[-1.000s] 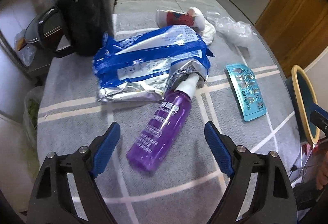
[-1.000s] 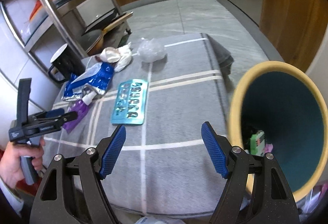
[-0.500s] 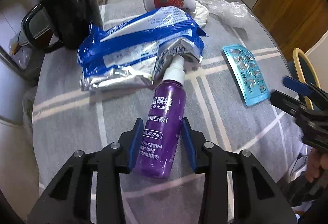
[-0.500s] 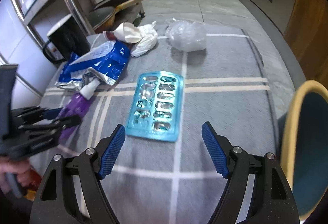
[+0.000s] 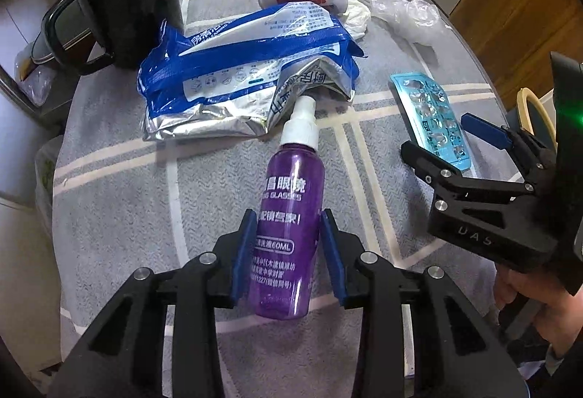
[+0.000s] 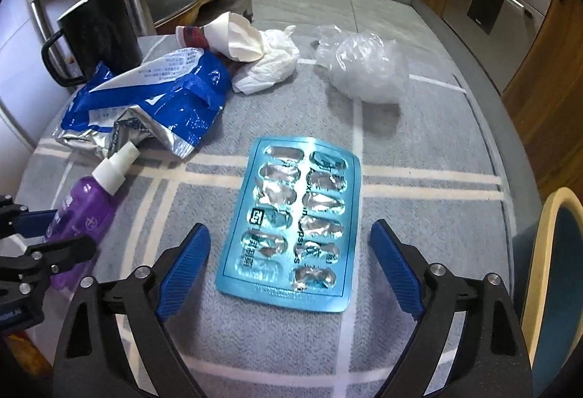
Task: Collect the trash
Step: 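Grasp the purple spray bottle with the left tool while the right tool grasps the teal blister pack, then carry the bottle and blister pack over the bin and open both tools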
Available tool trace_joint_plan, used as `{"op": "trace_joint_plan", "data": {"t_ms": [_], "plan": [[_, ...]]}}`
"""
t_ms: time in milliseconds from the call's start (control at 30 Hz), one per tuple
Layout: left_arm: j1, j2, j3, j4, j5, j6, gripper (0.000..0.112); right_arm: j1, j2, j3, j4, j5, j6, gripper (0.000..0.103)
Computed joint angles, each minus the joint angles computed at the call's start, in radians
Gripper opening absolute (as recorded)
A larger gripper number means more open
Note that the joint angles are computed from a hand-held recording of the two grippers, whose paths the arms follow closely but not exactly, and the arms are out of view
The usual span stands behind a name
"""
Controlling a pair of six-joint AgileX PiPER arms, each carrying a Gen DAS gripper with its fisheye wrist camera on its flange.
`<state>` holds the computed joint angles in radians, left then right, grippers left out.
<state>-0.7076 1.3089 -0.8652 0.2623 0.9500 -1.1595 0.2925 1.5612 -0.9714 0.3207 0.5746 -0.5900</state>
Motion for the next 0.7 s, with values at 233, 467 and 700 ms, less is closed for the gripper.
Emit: {"op": "trace_joint_plan", "data": {"t_ms": [233,467,700], "plan": [[0.018,0.069,-0.060,-0.013,0.009,0.054,0.032,-0.056,-0.004,-0.012,0.110,0.056,-0.133,0.072],[-0.014,0.089,-0.079,-0.031,0.010,0.046,0.031,-0.152,-0.050,-0.001,0.195,0.179,-0.253,0.070],[-0.075,0.075,-0.100,-0.031,0.005,-0.011,0.031,-0.327,-0.139,-0.033,0.252,0.349,-0.375,0.070]]}}
